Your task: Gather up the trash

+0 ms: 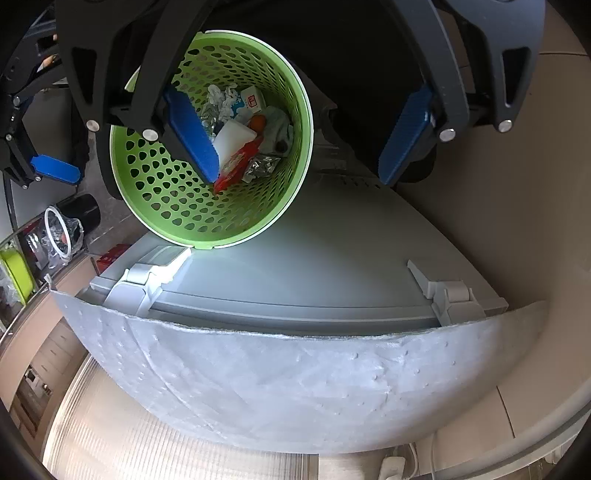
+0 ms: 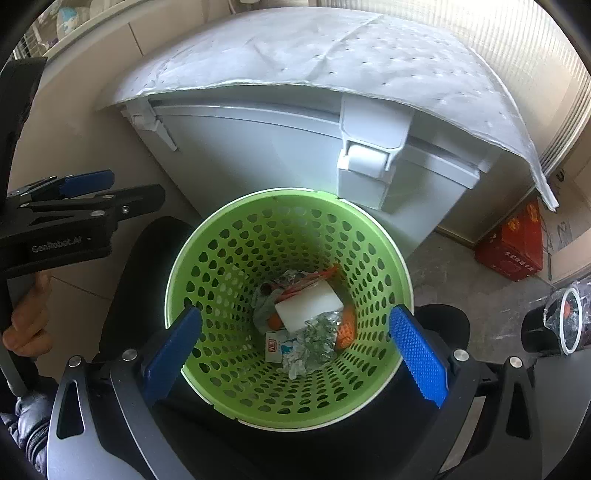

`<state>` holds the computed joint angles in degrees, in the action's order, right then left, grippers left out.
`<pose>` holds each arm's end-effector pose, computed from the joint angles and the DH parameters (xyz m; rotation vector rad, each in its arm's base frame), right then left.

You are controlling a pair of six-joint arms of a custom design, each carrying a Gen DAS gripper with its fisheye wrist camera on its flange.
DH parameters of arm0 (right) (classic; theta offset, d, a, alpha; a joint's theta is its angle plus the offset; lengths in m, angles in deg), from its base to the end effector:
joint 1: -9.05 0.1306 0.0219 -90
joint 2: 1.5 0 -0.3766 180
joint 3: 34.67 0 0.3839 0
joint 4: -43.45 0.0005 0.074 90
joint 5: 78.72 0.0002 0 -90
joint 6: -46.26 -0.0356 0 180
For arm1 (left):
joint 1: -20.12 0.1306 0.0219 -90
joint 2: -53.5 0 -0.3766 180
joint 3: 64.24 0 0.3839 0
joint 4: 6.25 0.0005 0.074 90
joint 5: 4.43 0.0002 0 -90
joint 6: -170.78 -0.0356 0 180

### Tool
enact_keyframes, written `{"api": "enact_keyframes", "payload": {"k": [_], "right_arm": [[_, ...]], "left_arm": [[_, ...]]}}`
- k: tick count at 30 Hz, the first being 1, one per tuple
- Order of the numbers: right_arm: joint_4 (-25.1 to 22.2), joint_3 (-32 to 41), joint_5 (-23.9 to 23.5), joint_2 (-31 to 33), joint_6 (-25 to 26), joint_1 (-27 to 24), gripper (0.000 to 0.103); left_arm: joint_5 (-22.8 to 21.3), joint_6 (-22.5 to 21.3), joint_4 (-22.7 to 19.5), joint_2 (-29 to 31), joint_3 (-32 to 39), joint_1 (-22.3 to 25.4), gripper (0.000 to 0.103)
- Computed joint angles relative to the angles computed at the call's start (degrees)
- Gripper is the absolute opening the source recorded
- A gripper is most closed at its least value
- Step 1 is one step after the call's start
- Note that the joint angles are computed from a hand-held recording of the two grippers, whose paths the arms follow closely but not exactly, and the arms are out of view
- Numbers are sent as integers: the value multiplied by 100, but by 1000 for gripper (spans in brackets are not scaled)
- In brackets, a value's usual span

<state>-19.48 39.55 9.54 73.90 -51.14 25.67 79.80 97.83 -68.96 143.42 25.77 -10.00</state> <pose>0.3433 0.1031 0.3885 -0.2265 2.6913 0.1693 0.3955 -0.2259 0.4105 0.2704 2.6474 -0.1364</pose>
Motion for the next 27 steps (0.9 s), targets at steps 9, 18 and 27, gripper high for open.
{"api": "enact_keyframes", "payload": {"k": [9,18,27], "right_arm": [[31,198,128,250,246,215,101],[-3,444,-19,424,384,114,101],[-47,769,-137,491,680,2,101]], "left_arm": [[49,66,-131,171,172,7,88],[-2,30,-255,384,536,15,88],[-104,84,-389,505,950,47,89]]}}
